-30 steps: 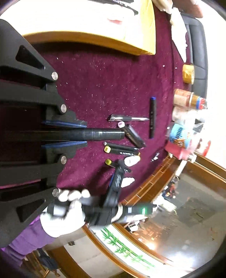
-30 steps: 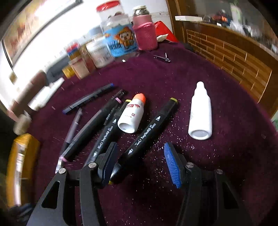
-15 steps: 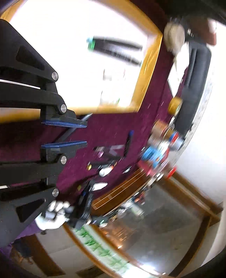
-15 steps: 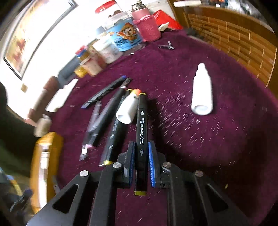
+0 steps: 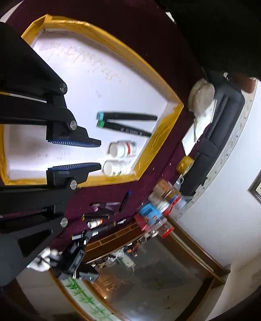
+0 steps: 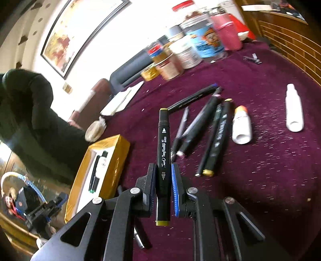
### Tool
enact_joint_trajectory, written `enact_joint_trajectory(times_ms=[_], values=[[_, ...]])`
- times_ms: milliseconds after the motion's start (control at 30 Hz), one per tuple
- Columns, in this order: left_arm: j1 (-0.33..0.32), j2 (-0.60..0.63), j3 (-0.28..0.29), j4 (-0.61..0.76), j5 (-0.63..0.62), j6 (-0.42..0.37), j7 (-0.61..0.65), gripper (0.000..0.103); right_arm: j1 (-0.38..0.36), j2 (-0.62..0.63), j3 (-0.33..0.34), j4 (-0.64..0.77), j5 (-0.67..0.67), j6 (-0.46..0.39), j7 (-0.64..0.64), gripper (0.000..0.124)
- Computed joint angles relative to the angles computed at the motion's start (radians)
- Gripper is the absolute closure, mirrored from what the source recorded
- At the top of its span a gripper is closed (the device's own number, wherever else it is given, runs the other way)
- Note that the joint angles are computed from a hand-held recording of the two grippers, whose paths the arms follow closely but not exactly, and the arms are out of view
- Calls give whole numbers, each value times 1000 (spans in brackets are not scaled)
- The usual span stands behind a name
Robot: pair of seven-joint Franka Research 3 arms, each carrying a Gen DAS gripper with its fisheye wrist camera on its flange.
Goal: Organize rigid objects
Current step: 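Grasp another black marker with left while right carries its marker toward the box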
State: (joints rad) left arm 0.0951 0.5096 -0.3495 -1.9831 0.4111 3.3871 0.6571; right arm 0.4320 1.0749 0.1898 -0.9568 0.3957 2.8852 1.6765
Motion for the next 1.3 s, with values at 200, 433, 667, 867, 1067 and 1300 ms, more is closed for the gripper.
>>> enact_joint_trajectory(times_ms=[200,433,667,867,1067,1300], values=[[101,73,-210,97,74,-123,86,90,-10,-14,28,-61,9,11,-48,111],[42,249,-336,333,28,-354,278,88,-62,-124,54,-288,57,81,-118,111],[-177,383,-194,647,-53,-667,292,82,-92,-173,57,-396,65,93,-146,111],[-405,480,66,909,11,-801,240,51,-77,-173,31,-389,57,71,-153,110],[-408,428,92,827,-50,-759,363,91,15,-176,-93,-356,-34,13,-57,109],[-468,433,180,837,-103,-733,379,91,112,-43,-230,-100,-203,-132,129,99]])
